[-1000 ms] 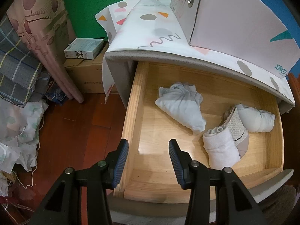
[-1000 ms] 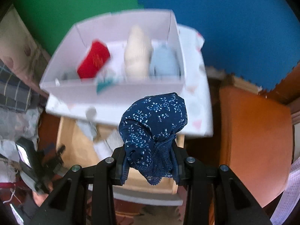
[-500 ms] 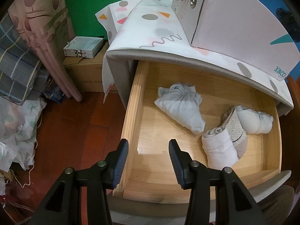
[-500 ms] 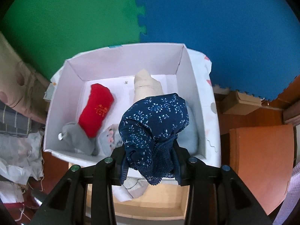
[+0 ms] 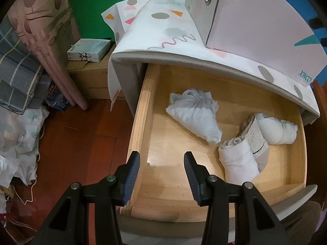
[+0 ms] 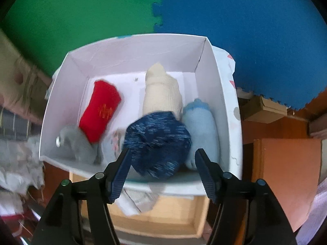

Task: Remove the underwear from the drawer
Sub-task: 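Move the right tool back down into the drawer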

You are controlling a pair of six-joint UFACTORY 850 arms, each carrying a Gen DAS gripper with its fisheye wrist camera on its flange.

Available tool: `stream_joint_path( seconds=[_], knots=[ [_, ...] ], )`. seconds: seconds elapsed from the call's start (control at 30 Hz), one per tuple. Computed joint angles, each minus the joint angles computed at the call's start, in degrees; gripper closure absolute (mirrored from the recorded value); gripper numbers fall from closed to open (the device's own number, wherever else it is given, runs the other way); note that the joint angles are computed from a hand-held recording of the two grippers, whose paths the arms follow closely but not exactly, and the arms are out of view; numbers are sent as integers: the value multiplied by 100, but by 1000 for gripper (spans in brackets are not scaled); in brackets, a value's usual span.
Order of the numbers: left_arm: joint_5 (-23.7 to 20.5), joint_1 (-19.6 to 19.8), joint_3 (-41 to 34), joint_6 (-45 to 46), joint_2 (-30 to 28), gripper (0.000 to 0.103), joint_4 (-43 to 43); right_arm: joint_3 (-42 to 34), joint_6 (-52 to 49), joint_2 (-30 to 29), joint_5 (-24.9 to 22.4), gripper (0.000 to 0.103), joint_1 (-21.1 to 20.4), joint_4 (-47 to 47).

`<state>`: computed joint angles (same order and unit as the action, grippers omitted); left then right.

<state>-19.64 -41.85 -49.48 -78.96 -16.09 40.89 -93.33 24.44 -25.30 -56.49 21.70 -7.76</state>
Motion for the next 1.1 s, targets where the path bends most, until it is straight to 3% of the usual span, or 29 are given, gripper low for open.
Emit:
stream_joint_path(
  seconds=[0.43,0.73,0.97,1.1],
  knots=[
    [-187,-18,-102,324,-116,57,-298,2201,-971,1375,182,42,58,293],
    [-202,-7,-52,238,-60,57,-270,3208,-1524,1294,971,42,-20,426],
    [-227,-38,169,-496,196,57,241,3523,-1836,1099,1807,42,-12,295],
    [-200,29,155,-200,173,57,-86,3563,-1866,952,2212,42,43,-27]
  ],
)
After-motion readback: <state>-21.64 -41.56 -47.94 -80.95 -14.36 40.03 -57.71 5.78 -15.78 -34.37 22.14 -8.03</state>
